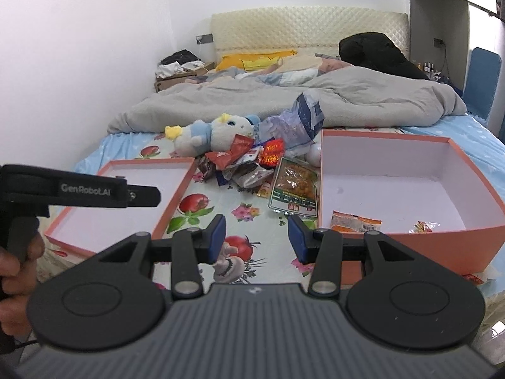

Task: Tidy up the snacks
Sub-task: 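Withdraw both tools from the box back toward the snack pile, then grasp the red packet with the left tool while the right tool grasps a snack bag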

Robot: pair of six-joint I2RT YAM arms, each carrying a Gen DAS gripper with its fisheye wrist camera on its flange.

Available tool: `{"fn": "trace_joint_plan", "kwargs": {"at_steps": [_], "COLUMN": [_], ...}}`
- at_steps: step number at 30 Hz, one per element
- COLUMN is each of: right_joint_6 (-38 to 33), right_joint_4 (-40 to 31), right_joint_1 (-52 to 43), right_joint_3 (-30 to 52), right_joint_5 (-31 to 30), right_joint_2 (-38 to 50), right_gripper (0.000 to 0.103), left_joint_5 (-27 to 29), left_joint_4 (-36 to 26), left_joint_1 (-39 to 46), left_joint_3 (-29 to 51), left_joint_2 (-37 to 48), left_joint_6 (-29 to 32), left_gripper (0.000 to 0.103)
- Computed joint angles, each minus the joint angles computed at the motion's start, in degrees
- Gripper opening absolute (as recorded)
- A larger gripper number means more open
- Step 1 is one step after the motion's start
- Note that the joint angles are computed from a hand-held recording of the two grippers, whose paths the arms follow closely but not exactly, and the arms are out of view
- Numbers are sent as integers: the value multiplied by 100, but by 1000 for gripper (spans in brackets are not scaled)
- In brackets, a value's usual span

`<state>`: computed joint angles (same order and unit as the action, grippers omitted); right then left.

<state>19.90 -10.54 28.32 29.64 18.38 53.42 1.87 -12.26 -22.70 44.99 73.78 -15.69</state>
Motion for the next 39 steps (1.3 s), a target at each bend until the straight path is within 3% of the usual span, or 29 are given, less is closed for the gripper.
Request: {"fn": "trace_joint_plan", "kwargs": {"at_steps": [9,21,26,31,39], "right_joint_6": [-65,-566,-663,-910,-1330], "right_joint_4": [763,1845,2346,2643,2494], "right_joint_1": [-252,-473,-642,-700,-835], "right_joint_3": [102,583,885,1269,2333], "right_joint_5": [-80,-235,-386,-257,-206], "right_joint_2": [973,2602,3424,4310,5643], "right_gripper": [47,47,47,47,47], "left_joint_5": [314,444,409,386,602], "left_joint_4": [363,575,579,600,236], "left_joint_1": [496,819,936,972,1064], "left_joint_3": [290,1427,2081,2819,4470], "left_joint_2": [881,2569,3316,4131,5519], "left_joint_6": [155,369,565,792,579], "left_gripper": [48,48,49,56,58]}}
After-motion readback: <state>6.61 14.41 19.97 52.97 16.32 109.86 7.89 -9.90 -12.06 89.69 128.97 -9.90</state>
